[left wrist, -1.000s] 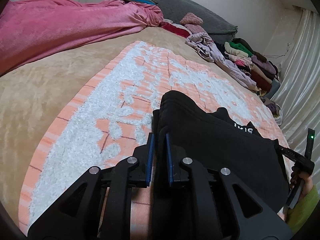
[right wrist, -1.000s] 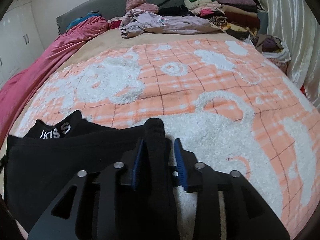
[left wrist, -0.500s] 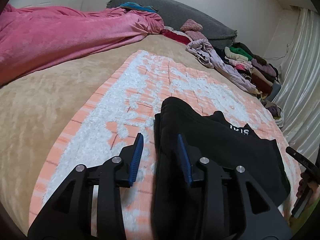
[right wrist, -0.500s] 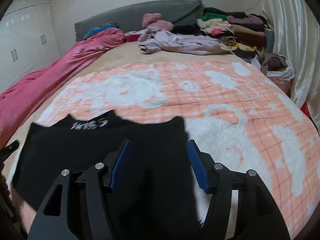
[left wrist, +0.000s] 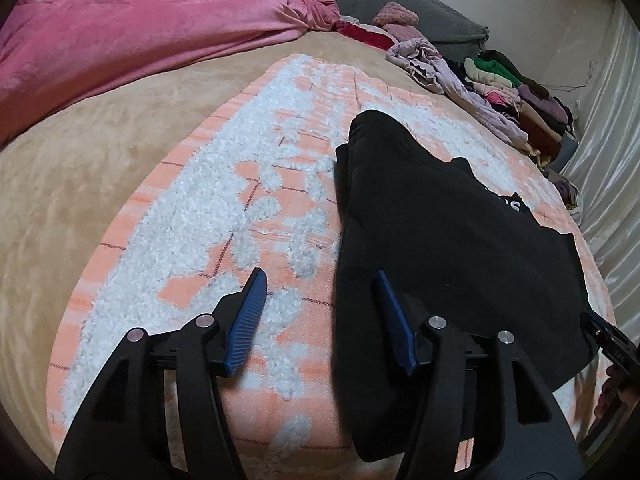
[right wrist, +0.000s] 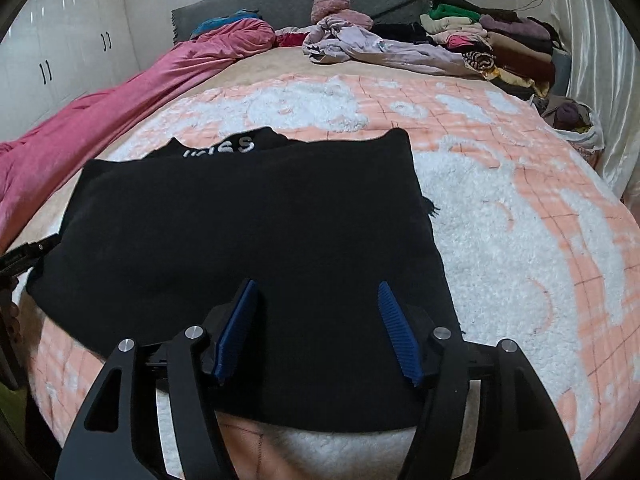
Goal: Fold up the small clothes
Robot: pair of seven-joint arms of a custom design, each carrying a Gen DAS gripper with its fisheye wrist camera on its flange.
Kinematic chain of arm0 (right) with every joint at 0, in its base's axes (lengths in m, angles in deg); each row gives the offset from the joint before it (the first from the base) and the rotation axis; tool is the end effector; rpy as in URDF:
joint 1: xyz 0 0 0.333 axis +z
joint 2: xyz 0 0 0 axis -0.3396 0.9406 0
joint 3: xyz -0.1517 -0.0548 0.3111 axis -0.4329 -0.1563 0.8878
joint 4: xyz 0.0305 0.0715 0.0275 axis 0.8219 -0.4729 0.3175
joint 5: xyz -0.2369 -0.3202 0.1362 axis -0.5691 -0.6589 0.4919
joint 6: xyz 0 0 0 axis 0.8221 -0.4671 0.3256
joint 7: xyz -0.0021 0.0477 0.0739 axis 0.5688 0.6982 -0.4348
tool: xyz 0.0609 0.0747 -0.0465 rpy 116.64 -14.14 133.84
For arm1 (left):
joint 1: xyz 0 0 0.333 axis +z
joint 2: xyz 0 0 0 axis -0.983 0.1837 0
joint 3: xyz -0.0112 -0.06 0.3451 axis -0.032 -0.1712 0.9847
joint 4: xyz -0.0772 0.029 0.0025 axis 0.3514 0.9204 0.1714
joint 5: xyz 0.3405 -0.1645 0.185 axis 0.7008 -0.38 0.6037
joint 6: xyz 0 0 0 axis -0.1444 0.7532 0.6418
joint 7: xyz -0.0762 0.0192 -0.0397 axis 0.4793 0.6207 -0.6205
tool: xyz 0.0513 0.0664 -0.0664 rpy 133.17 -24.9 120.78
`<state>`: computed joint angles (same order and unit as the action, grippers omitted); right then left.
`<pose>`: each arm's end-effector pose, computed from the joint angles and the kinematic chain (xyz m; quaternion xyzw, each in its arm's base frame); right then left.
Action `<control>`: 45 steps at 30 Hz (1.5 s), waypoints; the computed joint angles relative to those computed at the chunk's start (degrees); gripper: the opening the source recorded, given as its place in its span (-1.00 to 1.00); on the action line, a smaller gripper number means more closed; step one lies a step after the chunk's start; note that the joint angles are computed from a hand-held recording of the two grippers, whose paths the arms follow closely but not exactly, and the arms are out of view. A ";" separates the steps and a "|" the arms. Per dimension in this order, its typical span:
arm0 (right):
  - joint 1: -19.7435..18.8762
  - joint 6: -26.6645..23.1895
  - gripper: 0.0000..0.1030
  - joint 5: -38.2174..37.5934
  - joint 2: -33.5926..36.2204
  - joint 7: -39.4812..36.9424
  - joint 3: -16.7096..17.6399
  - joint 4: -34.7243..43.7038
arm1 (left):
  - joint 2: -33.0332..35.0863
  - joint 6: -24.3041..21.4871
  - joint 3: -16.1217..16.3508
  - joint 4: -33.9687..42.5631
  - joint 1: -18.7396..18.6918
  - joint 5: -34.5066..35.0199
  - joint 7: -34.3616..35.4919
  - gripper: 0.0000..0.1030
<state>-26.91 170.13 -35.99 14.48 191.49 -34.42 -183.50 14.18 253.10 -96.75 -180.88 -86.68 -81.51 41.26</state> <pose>0.4882 0.0646 0.4408 -0.5871 0.7220 -0.2563 0.2615 0.5553 -0.1856 0.4166 -0.6398 0.6670 -0.3588 0.1304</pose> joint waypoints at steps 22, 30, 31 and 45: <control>14.46 4.12 0.42 0.46 12.76 -19.65 5.01 13.15 | 2.49 -12.03 4.14 10.17 0.08 5.13 -5.32 0.40; 23.02 -1.38 0.42 -16.72 16.85 -9.11 -1.58 18.84 | 5.85 -15.61 2.13 13.56 2.25 3.75 -4.76 0.40; 23.96 -2.14 0.42 -18.24 17.31 -8.16 -2.48 19.51 | 6.39 -16.01 1.99 14.12 2.49 3.54 -4.70 0.40; 31.96 -8.80 0.41 -37.15 22.13 4.89 -8.64 26.07 | 9.26 -19.49 0.88 17.57 4.52 1.32 -3.39 0.40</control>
<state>5.05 161.33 -73.15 36.61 196.38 -43.05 -157.43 23.45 233.61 -95.87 -163.31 -82.15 -80.19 37.87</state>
